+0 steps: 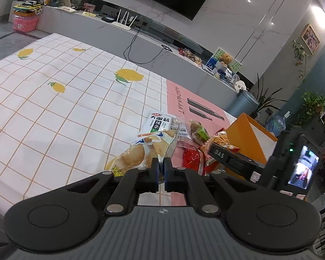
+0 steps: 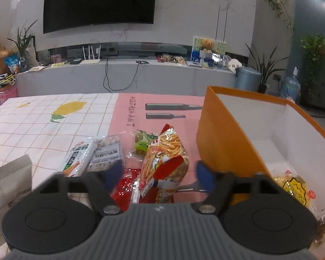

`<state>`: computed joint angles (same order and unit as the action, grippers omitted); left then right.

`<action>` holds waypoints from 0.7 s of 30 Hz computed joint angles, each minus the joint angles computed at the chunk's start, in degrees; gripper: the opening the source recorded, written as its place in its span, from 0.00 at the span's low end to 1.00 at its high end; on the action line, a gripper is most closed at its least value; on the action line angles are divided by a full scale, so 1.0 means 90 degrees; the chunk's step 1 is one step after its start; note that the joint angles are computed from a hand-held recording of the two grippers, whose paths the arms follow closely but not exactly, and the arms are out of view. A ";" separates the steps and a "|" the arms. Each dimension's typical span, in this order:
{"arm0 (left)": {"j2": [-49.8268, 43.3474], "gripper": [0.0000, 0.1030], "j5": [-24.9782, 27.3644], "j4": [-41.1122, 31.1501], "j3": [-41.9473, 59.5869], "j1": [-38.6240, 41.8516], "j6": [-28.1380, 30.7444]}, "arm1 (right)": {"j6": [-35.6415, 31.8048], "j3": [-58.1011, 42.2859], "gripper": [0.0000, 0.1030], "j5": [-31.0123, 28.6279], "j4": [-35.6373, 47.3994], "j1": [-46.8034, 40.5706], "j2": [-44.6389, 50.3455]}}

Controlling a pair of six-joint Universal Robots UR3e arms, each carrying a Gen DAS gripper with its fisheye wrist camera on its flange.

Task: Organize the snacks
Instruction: 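Carry the bread bag and stick-snack bag over the box with both grippers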

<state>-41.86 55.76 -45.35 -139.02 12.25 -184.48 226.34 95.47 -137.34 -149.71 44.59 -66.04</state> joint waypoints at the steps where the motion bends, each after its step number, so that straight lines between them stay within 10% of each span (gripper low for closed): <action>1: 0.0008 0.03 -0.0016 -0.0002 -0.0005 0.0009 -0.0012 | -0.0045 -0.0008 0.32 -0.0116 -0.0043 0.0003 0.0043; 21: 0.0403 0.03 0.0313 -0.0343 0.0160 0.0075 -0.0247 | -0.0997 0.1481 0.26 -0.0003 -0.1425 0.0616 -0.1820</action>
<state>-38.24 58.58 -48.44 -137.57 12.92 -186.71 217.37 108.79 -137.37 -162.54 50.14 -82.41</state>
